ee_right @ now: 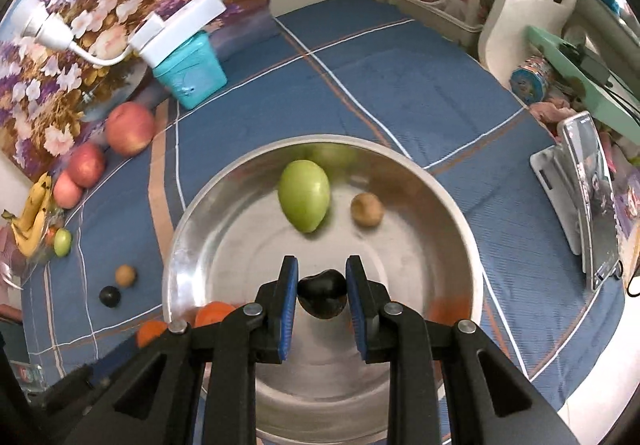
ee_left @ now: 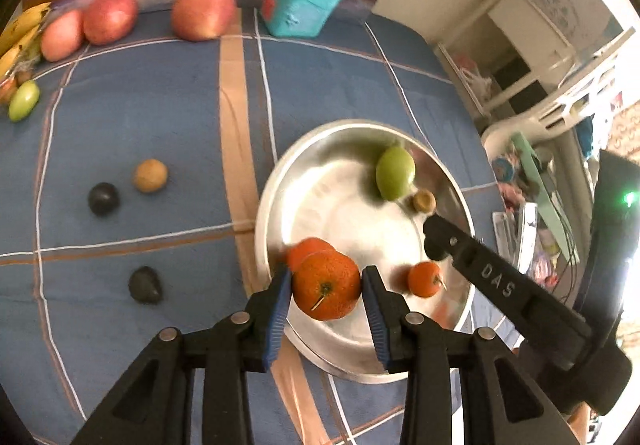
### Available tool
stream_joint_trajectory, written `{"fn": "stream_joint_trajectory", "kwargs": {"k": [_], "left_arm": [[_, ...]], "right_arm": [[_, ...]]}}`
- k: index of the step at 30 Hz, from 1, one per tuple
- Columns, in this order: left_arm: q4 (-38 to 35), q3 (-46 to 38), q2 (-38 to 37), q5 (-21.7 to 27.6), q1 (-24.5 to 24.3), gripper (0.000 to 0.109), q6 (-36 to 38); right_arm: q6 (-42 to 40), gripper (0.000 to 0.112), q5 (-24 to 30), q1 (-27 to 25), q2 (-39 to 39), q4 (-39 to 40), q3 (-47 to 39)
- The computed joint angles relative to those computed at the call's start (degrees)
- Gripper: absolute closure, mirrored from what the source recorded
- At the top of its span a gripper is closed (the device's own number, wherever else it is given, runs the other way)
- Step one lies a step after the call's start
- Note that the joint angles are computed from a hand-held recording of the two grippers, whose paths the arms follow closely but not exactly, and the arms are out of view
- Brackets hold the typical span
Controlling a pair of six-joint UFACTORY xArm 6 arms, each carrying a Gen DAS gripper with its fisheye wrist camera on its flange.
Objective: Organize fruits
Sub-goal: 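Drop the tomato and plum into the steel plate from both grippers, then move the right gripper to a dark plum and close on it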
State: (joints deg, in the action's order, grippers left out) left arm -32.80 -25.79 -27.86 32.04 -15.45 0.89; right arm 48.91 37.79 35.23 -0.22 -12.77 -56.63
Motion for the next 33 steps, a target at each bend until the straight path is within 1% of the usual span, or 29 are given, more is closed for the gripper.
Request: {"fn": "stream_joint_trajectory", "kwargs": {"k": [1, 2, 3, 6, 9, 10, 11, 12, 13, 14, 16, 17, 19, 23, 29, 33], "left_arm": [[-0.1, 0.0, 0.0, 0.1, 0.1, 0.063, 0.1], [-0.3, -0.1, 0.2, -0.1, 0.4, 0.056, 0.2], [-0.3, -0.1, 0.2, -0.2, 0.6, 0.051, -0.1], [-1.0, 0.9, -1.4, 0.7, 2.9, 0.050, 0.3], [-1.2, 1.6, -2.4, 2.0, 5.4, 0.050, 0.2], [-0.4, 1.6, -2.6, 2.4, 6.3, 0.048, -0.7], [2.4, 1.7, -2.6, 2.2, 7.1, 0.041, -3.4], [6.2, 1.7, -2.5, 1.7, 7.7, 0.030, -6.9], [10.5, 1.9, -3.0, 1.8, 8.7, 0.024, -10.3], [15.3, 2.2, -3.4, 2.0, 9.9, 0.013, -14.1], [21.7, 3.1, -4.5, 1.8, 12.2, 0.006, -19.5], [25.0, 3.8, -5.3, 1.8, 14.0, 0.006, -22.4], [28.8, 4.6, -6.1, 1.9, 16.4, 0.006, -25.5], [37.1, 6.2, -8.6, 3.3, 22.5, 0.006, -31.7], [40.0, 8.7, -13.7, 3.9, 32.1, 0.006, -31.4], [40.1, 9.6, -14.5, 3.2, 36.6, 0.006, -30.1]], "right_arm": [[0.2, 0.086, 0.1, 0.0, 0.0, -0.1, 0.0], [0.1, 0.085, -0.1, 0.0, -0.1, 0.1, -0.1], [-0.2, 0.083, -0.3, 0.0, -0.1, 0.5, -0.1], [-1.1, 0.068, 0.0, 0.3, 0.1, 0.5, -0.5], [-1.4, 0.066, 0.8, 1.1, 0.8, 0.3, -1.4], [-1.6, 0.060, 0.9, 1.3, 0.9, 0.4, -1.6], [-1.9, 0.054, 1.2, 1.6, 1.3, 0.4, -2.0], [-2.2, 0.040, 1.6, 2.0, 1.7, 0.5, -2.5], [-2.5, 0.033, 1.7, 2.3, 2.2, 0.5, -2.8], [-2.6, 0.032, 1.6, 2.6, 2.4, 0.6, -3.0], [-2.7, 0.032, 1.2, 3.2, 3.0, 0.8, -3.5], [-2.4, 0.031, 1.3, 3.6, 3.4, 0.4, -3.9], [-1.9, 0.017, 1.7, 4.7, 4.1, -0.9, -4.8], [-2.1, 0.015, 1.6, 6.9, 5.7, -3.2, -6.9], [-4.5, 0.015, 0.3, 10.9, 8.3, -3.5, -10.1], [-6.5, 0.015, -0.7, 13.2, 9.6, -1.7, -11.6]]}}
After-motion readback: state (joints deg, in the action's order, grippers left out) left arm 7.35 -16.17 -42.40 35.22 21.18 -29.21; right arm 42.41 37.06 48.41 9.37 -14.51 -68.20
